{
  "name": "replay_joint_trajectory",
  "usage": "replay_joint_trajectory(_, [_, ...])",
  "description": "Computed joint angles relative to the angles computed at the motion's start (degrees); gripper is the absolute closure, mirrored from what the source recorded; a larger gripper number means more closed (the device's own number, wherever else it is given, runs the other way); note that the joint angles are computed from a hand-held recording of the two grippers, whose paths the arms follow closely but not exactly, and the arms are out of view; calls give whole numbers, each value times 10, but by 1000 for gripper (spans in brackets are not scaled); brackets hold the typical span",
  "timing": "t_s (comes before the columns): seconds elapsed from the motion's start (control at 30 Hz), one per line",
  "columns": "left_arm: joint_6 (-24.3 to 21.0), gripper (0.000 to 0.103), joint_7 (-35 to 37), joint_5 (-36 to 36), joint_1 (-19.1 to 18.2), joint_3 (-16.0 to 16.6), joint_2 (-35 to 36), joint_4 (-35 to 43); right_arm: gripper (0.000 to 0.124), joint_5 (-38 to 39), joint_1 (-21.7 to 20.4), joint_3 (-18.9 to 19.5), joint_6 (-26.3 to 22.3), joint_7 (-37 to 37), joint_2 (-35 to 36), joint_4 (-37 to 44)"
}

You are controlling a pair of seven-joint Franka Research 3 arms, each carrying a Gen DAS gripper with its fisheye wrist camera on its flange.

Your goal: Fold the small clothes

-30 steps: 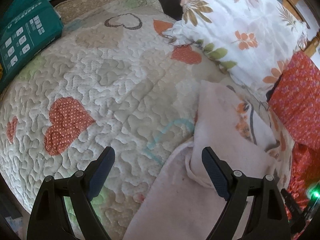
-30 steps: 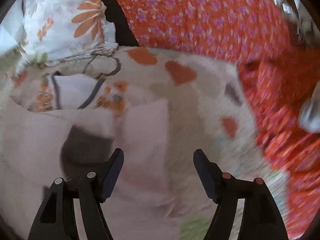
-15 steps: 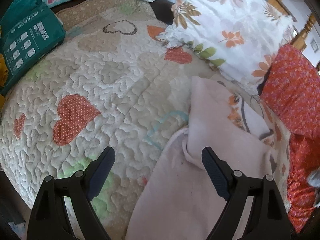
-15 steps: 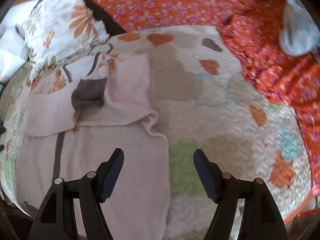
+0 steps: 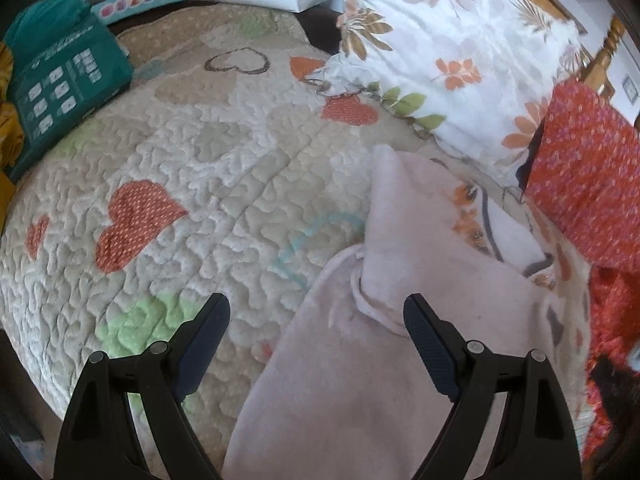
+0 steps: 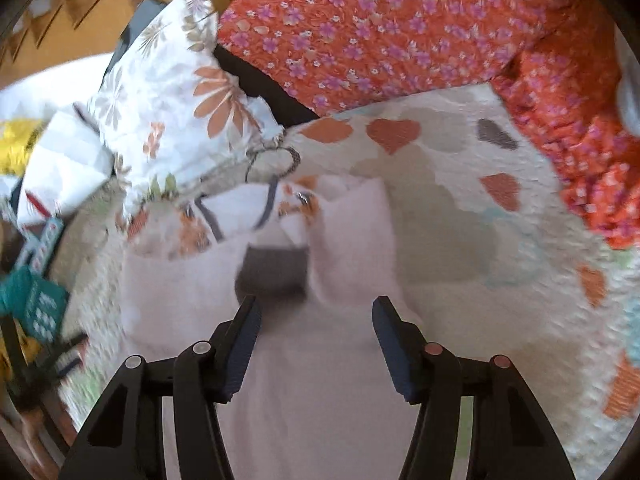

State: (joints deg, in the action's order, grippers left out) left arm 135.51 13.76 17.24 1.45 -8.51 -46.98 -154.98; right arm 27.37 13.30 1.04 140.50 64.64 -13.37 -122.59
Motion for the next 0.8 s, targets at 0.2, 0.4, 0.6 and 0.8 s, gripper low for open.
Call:
replay_joint_trajectory(0.2, [47, 15, -30, 74, 43, -37, 38, 12, 61, 114, 3, -13, -37, -51, 94, 77])
replay_joint_trajectory(0.4, [92, 15, -29, 44, 13, -2, 54, 8, 61, 102, -5, 8, -81, -64, 136, 102])
replay_joint_trajectory(0.6, [101, 15, -8, -6, -9, 13, 64, -4, 75, 26, 13, 26, 2, -50, 119, 59])
replay_joint_trajectory(0.8, [103, 15, 1, -41, -14, 19, 49, -22, 75, 183, 4, -7, -117, -118, 108, 81])
